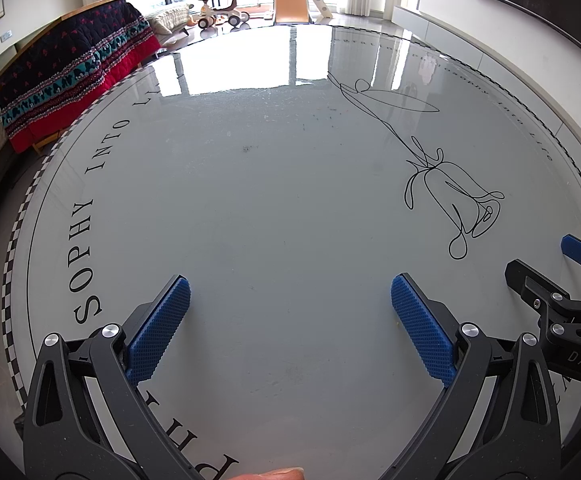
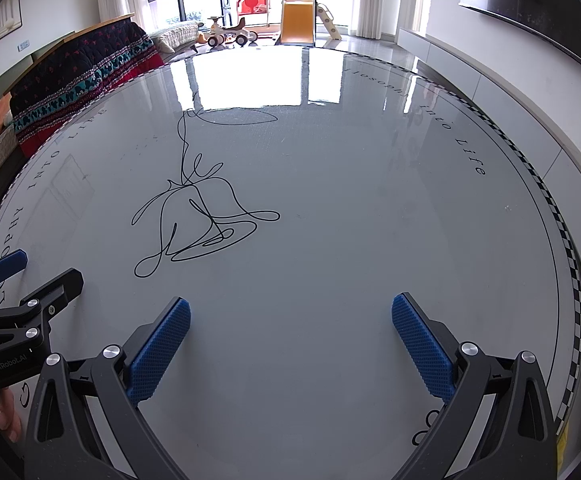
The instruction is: Collect trash
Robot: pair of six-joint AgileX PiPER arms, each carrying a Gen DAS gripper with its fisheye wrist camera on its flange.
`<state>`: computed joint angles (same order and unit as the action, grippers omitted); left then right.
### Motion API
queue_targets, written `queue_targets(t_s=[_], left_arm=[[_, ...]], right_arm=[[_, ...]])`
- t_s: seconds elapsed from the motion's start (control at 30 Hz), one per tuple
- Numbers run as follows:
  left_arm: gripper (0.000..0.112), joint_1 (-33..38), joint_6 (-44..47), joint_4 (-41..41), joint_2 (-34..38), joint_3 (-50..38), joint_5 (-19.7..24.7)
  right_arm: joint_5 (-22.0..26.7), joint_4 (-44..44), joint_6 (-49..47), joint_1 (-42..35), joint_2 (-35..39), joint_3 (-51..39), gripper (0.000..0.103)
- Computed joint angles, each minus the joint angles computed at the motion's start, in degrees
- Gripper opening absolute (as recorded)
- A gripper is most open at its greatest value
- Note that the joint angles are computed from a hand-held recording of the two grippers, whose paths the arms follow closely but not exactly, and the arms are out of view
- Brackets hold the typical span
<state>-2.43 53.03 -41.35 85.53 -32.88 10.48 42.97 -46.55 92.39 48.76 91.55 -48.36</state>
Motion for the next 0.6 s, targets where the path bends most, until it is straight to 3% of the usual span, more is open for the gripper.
queue_targets(t_s=[0.6], left_arm=[[0.097,0.19,0.76,-0.59,0.14,-0.08,0.06]], right_arm=[[0.07,0.06,-0.06,0.02,0.01,-0.08,0.1]])
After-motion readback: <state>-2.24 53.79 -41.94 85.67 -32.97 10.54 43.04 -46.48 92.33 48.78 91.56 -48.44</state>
